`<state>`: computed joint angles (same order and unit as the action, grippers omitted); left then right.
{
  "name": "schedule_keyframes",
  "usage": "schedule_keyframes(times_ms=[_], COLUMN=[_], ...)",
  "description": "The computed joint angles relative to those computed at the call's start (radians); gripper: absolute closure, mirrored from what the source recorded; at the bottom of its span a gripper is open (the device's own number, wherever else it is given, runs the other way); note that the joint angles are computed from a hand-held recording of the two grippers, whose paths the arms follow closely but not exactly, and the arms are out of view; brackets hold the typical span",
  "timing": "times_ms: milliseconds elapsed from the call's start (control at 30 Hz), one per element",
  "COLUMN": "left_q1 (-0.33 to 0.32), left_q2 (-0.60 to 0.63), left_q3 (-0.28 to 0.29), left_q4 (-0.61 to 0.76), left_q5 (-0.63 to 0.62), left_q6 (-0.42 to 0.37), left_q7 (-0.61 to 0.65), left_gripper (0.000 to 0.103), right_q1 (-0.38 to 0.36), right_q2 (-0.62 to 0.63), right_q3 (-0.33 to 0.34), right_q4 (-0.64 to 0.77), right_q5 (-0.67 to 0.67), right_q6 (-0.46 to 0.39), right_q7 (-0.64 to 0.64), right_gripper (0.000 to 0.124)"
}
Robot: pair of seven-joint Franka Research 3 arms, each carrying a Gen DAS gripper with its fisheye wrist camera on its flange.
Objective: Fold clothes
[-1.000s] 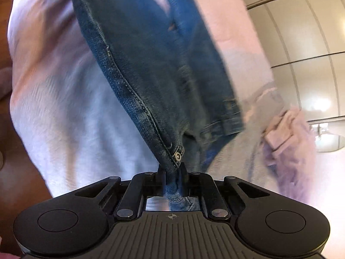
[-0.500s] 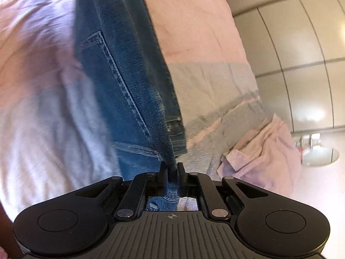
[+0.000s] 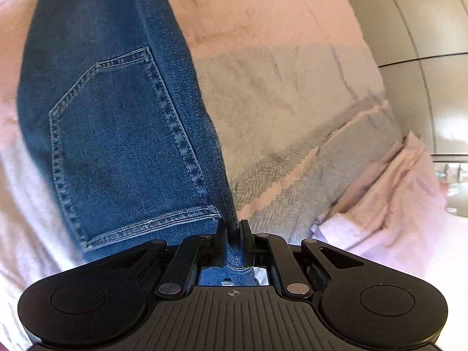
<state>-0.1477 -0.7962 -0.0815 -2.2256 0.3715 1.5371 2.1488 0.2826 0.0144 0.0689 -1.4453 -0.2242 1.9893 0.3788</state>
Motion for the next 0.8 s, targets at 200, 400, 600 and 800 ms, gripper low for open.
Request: schedule_keyframes(times_ms=[200, 400, 600, 800], left_q1=[0.027, 0.05, 0.046, 0.018], left_q2=[0.111, 0.164, 0.122, 0.004], left_q3=[-0.003, -0.054, -0.085, -0.105], left_q4=[-0.044, -0.154, -0.2, -0.192], left_q5=[0.051, 0.175, 0.232, 0.219], left_q6=[0.126, 0.284, 0.312, 0.251], left_q7=[-0.012, -0.056, -0.09, -0.126], left_gripper=[0.095, 0.073, 0.056, 0.044], right_q1=[0.017, 0.041, 0.054, 0.03], right_q2=[0.236, 0.379, 0.28, 0.14], right_q3=[-0.022, -0.06, -0.078, -0.041], right_q4=[0.235, 0.315, 0.131, 0.037], right_q5=[0.012, 0.028, -0.004, 0.112], right_q6=[-0.079, -0.089, 0.103, 0.063], right_q7=[-0.022, 0.048, 0.203, 0.336], right_gripper=[0.119, 0.112, 0.069, 0.068])
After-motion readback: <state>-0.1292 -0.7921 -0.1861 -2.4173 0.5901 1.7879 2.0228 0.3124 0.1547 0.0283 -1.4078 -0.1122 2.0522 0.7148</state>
